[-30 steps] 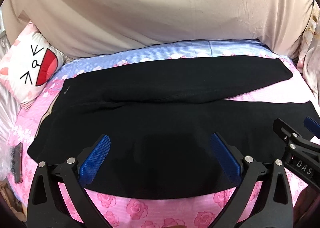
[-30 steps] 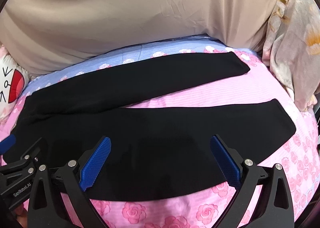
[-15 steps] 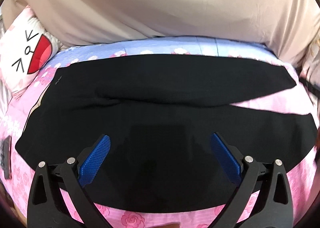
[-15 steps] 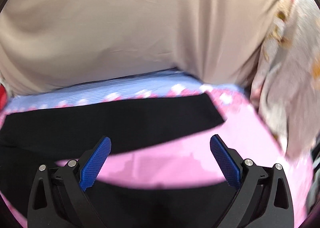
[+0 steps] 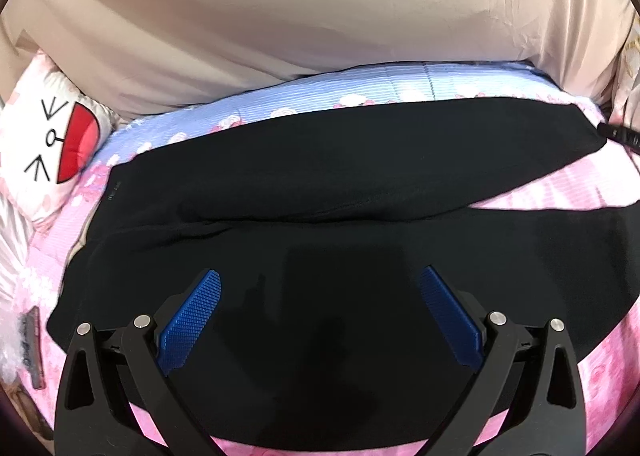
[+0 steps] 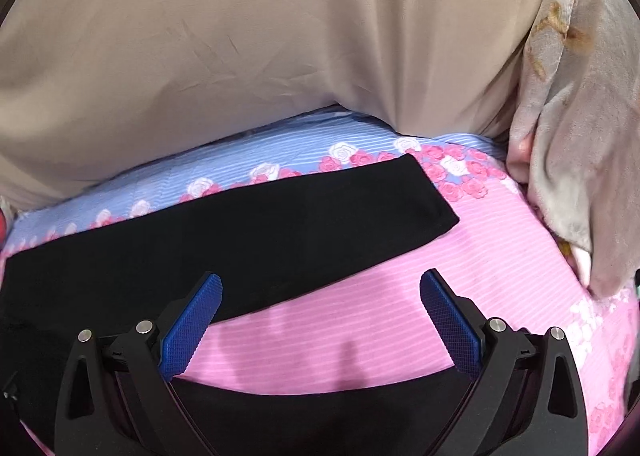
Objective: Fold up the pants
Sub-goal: 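Lower both tools onto the trousers' waistband and close on the fabric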
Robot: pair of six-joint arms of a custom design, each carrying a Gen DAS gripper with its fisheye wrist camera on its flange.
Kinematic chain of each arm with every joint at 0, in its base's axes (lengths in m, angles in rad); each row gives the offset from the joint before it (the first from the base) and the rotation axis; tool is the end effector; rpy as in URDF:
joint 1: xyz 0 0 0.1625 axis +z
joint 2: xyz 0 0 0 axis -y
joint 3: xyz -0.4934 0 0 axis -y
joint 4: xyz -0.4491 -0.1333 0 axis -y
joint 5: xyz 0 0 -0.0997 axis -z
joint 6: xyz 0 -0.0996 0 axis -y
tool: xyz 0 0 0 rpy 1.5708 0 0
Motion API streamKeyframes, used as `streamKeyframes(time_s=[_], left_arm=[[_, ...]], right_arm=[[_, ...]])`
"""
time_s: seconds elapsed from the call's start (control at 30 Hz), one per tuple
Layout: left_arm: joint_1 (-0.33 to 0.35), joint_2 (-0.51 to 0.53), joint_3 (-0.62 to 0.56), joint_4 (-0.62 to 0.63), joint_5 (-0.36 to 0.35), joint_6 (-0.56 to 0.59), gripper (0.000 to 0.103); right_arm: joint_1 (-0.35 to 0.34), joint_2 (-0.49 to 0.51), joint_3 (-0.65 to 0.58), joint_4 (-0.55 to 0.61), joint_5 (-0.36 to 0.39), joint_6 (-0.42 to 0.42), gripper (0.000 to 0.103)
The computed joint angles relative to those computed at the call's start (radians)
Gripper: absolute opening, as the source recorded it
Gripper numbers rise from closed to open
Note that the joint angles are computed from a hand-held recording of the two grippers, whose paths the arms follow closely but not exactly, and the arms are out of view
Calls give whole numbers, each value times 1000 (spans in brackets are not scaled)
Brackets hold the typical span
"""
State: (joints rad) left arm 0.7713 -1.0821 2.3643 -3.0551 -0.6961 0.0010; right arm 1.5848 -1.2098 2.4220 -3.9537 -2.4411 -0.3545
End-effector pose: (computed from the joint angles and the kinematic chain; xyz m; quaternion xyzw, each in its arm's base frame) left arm -0.1908 -0.4780 0.1251 0.3118 0.8467 -0.2480 0.3527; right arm 0.0632 -0.4290 0.2704 -0.0905 -0.7857 0.4342 0.4312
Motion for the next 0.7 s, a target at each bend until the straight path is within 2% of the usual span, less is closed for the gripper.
streamKeyframes(time_s=[0.07,0.2,0.27,0.33,0.43,0.5,0.57,0.6,0.7], left_arm=[[10,11,-8,-39,-16,9,98],[30,36,-23,-106,-28,41,98],[49,38,-56,-56,-33,74,98],[78,40,-101,-10,-22,104,98],[134,68,-175,-103,29,202,98],[195,78,-256,-111,23,250,98],[258,74,-351,1,20,186,98],[294,68,-405,76,-6,145,98],[366,86,-523,149,12,102,98]], right_arm=[[0,19,-21,-28,-44,-45,98],[-39,16,-56,-89,-46,-152,98],[-93,-21,-82,-10,-11,-140,98],[-166,-91,-96,114,72,-80,98],[-253,-168,-130,263,176,-27,97],[-285,-182,-168,357,211,-26,97],[-298,-175,-200,418,225,-26,97],[-305,-166,-222,454,230,-21,97],[-316,-132,-271,501,234,-8,96]])
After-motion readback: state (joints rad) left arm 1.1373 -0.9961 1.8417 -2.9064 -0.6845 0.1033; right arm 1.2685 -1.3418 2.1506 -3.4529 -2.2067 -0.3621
